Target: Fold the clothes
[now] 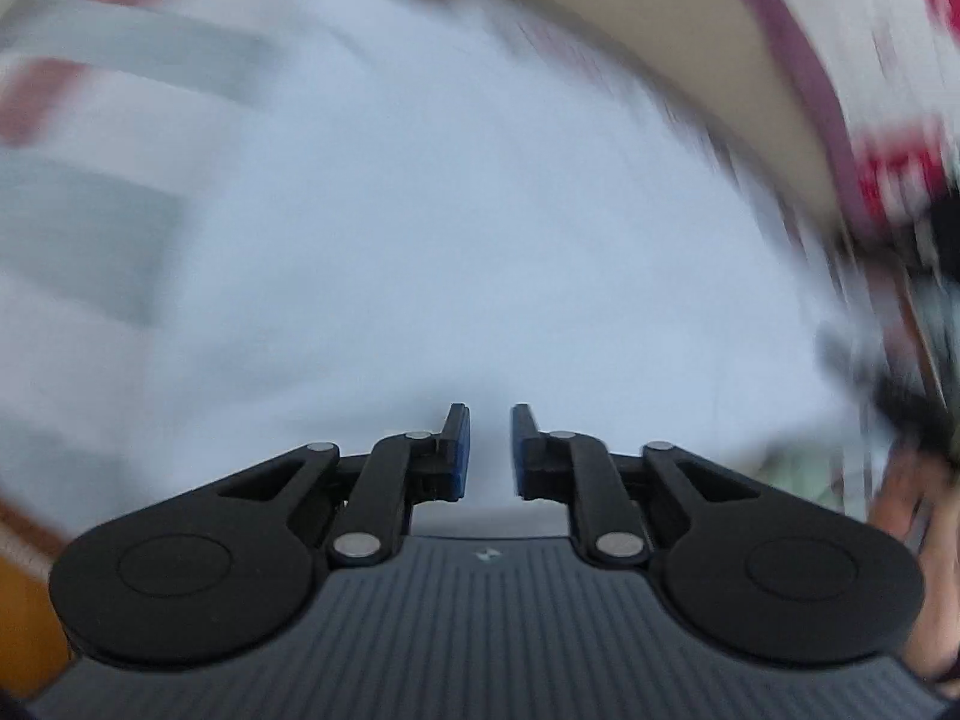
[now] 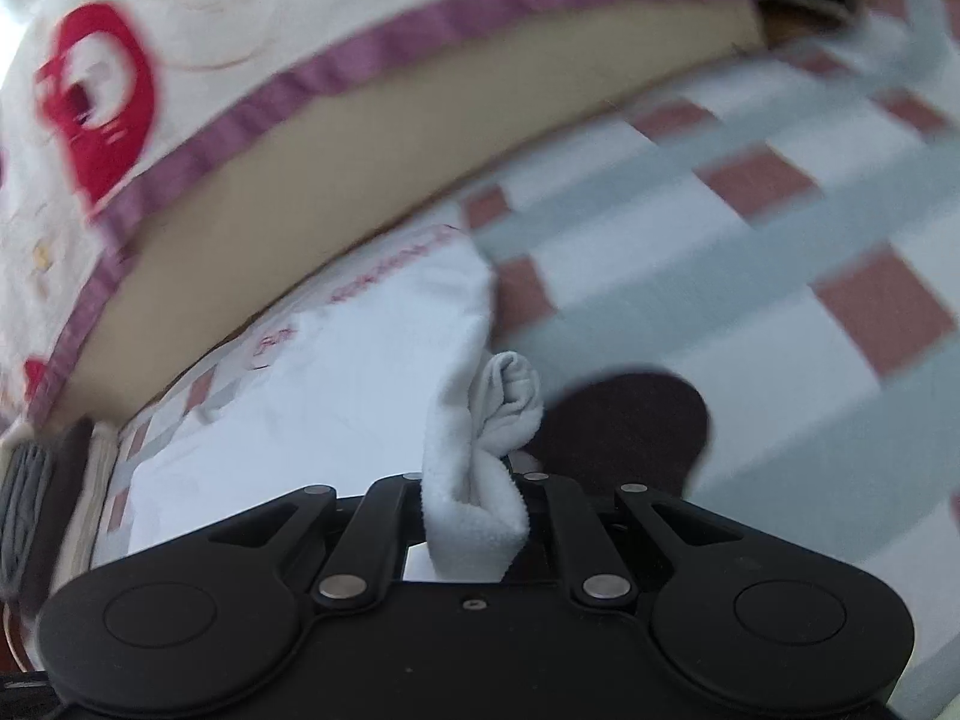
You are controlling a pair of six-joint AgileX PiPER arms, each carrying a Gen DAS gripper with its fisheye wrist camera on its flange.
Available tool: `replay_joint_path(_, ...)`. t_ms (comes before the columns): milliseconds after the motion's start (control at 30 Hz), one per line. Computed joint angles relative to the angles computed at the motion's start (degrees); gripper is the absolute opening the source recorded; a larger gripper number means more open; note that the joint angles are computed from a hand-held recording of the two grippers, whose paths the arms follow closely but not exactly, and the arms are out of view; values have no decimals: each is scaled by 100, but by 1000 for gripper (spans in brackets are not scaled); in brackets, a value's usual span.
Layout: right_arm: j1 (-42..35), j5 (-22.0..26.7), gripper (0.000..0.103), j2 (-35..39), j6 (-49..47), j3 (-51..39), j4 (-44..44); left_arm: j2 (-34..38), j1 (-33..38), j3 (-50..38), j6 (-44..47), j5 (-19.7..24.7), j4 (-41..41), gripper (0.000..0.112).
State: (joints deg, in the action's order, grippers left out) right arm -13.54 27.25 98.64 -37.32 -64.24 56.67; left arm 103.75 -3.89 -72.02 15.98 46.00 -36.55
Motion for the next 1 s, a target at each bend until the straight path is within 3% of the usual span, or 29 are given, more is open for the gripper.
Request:
replay_joint_path(33, 140, 40, 9, -83, 199, -173, -369, 172, -66, -360, 73, 266, 238, 15)
replay_joint_path(100, 456, 143, 10, -194, 761, -546, -1137, 201, -230, -398, -19, 111, 660, 19)
replay_joint_path(133, 652, 238, 10, -214, 1189, -797, -1640, 97, -251, -109, 94, -250, 527, 22)
replay_joint_path(233, 1213, 894, 10, -62, 2051, -1797, -2607, 89, 40, 287, 975, -475, -416, 27)
replay_joint_path(400, 2278, 1961, 10, 643, 2081, -3669, -2878, -53, 956, 478, 1606, 26, -1566, 29)
replay_joint_path(533, 3128, 2425, 10, 1469, 2196, -4631, -2990, 439, 1736, 265, 2294, 1208, -2735, 21)
replay_joint_path(567, 3283, 2380, 10, 1635, 2286, -4617, -3071, 494, 1754, 189, 2120, 1246, -2644, 21)
replay_joint_path(667, 3455, 2096, 10, 2075, 2314, -4277, -2812, 427, 1499, 168, 1359, 631, -1522, 20)
replay_joint_path(733, 3450, 1928, 10, 2218, 2294, -3963, -2525, 507, 1607, 108, 1024, 697, -1381, 11)
replay_joint_path(800, 3458, 1761, 10, 2322, 2252, -3683, -2269, 604, 1737, 56, 763, 782, -1319, 11)
replay_joint_path(933, 3432, 1461, 10, 2184, 1792, -3309, -1808, 737, 2108, 145, 1118, 1182, -2222, 13)
replay_joint_path(1000, 3353, 1317, 11, 2049, 1399, -3121, -1345, 605, 2222, 297, 1456, 1170, -2613, 15)
